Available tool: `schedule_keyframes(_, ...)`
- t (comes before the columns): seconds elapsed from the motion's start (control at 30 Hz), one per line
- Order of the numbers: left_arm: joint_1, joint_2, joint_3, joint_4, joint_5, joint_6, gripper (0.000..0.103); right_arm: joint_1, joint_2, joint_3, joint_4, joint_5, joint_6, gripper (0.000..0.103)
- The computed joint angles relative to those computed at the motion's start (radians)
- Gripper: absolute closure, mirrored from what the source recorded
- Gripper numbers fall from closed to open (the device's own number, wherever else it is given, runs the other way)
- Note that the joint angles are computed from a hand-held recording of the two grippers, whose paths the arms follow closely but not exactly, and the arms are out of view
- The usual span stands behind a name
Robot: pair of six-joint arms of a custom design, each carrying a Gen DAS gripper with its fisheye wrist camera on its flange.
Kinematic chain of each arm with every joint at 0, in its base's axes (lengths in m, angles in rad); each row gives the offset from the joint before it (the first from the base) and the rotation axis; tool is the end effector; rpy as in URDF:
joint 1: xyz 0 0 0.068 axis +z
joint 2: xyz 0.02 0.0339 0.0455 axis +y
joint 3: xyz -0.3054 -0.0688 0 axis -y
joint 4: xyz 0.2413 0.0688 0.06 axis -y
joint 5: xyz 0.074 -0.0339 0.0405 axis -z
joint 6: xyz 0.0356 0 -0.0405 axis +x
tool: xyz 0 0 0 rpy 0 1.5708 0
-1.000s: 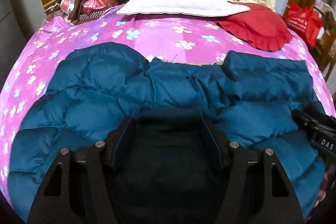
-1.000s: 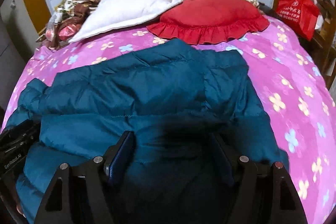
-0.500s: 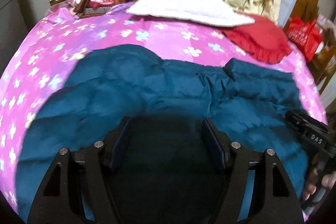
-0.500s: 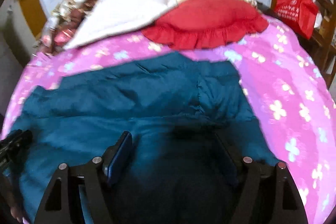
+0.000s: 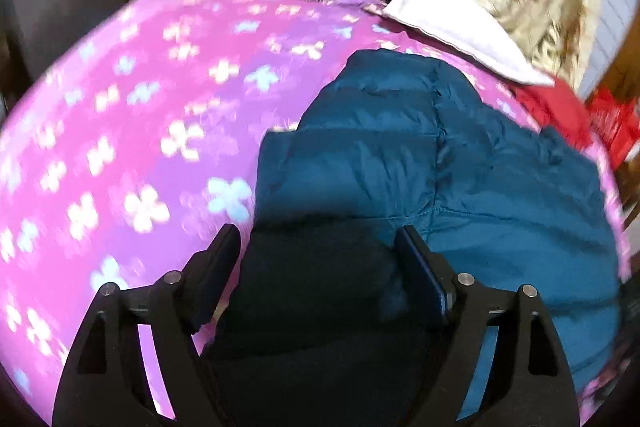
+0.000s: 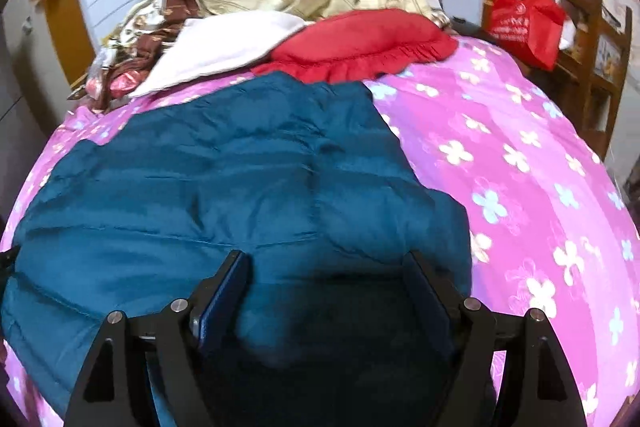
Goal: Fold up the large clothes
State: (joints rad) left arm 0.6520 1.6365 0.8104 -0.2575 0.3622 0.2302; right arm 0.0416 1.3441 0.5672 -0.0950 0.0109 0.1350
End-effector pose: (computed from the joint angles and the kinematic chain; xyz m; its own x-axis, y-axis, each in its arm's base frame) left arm 0.2445 0.1708 0.1867 -0.7832 -0.3295 -0.5272 -0.2638 0.9440 -0.1980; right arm 0.2358 0.0094 0.2008 -0.7626 0.1030 -0.6386 0.0687 0.9946 0.0783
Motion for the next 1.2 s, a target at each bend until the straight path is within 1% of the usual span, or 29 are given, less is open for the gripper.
schedule_keyframes(0.1, 0.022, -0.06, -0.006, -0.053, 0.017, 0.015, 0.023, -0.006, -0.036, 0.045, -0.119, 0.029, 0.01, 0.026)
schedule_keyframes(0.2, 0.064, -0.169, -0.062, -0.06, 0.025, 0.078, 0.023, -0.059, -0.207, 0.022, -0.215, -0.03, 0.018, 0.026)
schedule_keyframes(0.3, 0.142, -0.229, -0.112, -0.056, 0.063, 0.153, 0.023, -0.113, -0.339, -0.019, -0.281, -0.076, 0.008, 0.026)
schedule_keyframes(0.33, 0.156, -0.223, -0.12, -0.042, 0.058, 0.168, 0.023, -0.139, -0.372, -0.041, -0.3, -0.09, -0.003, 0.026)
schedule_keyframes(0.4, 0.166, -0.186, -0.138, -0.01, 0.03, 0.191, 0.023, -0.164, -0.367, -0.079, -0.301, -0.089, -0.024, 0.026)
schedule_keyframes(0.43, 0.169, -0.153, -0.131, -0.011, 0.025, 0.199, 0.022, -0.186, -0.322, -0.104, -0.286, -0.092, -0.042, 0.024)
schedule_keyframes(0.47, 0.176, -0.137, -0.124, -0.022, 0.03, 0.201, 0.022, -0.233, -0.289, -0.125, -0.262, -0.152, -0.056, 0.023)
schedule_keyframes(0.53, 0.195, -0.143, -0.111, -0.065, 0.046, 0.193, 0.023, -0.381, -0.248, -0.147, -0.249, -0.314, -0.065, 0.021)
schedule_keyframes(0.57, 0.206, -0.16, -0.108, -0.091, 0.059, 0.199, 0.023, -0.419, -0.238, -0.14, -0.268, -0.356, -0.061, 0.021)
schedule_keyframes(0.6, 0.224, -0.188, -0.106, -0.124, 0.079, 0.225, 0.023, -0.426, -0.243, -0.133, -0.286, -0.358, -0.061, 0.021)
schedule_keyframes(0.67, 0.251, -0.238, -0.109, -0.166, 0.097, 0.265, 0.023, -0.377, -0.3, -0.127, -0.317, -0.28, -0.058, 0.021)
schedule_keyframes(0.8, 0.367, -0.324, -0.097, -0.293, 0.174, 0.377, 0.023, -0.188, -0.532, -0.098, -0.422, -0.029, 0.006, 0.022)
schedule_keyframes(0.87, 0.421, -0.351, -0.093, -0.343, 0.201, 0.424, 0.023, -0.095, -0.627, -0.074, -0.474, 0.029, 0.046, 0.022)
schedule_keyframes(0.9, 0.454, -0.367, -0.097, -0.369, 0.215, 0.452, 0.023, -0.058, -0.644, -0.065, -0.487, 0.045, 0.067, 0.022)
schedule_keyframes(0.97, 0.49, -0.383, -0.105, -0.394, 0.225, 0.481, 0.023, 0.05, -0.635, -0.049, -0.486, 0.069, 0.123, 0.023)
schedule_keyframes(1.03, 0.516, -0.405, -0.115, -0.433, 0.232, 0.514, 0.023, 0.168, -0.582, -0.048, -0.45, 0.125, 0.18, 0.024)
schedule_keyframes(1.07, 0.529, -0.419, -0.12, -0.456, 0.235, 0.533, 0.023, 0.193, -0.543, -0.05, -0.421, 0.124, 0.192, 0.024)
schedule_keyframes(1.13, 0.561, -0.458, -0.129, -0.506, 0.243, 0.58, 0.023, 0.197, -0.465, -0.061, -0.375, 0.101, 0.21, 0.024)
schedule_keyframes(1.2, 0.599, -0.492, -0.135, -0.546, 0.255, 0.628, 0.023, 0.14, -0.442, -0.097, -0.342, 0.071, 0.191, 0.024)
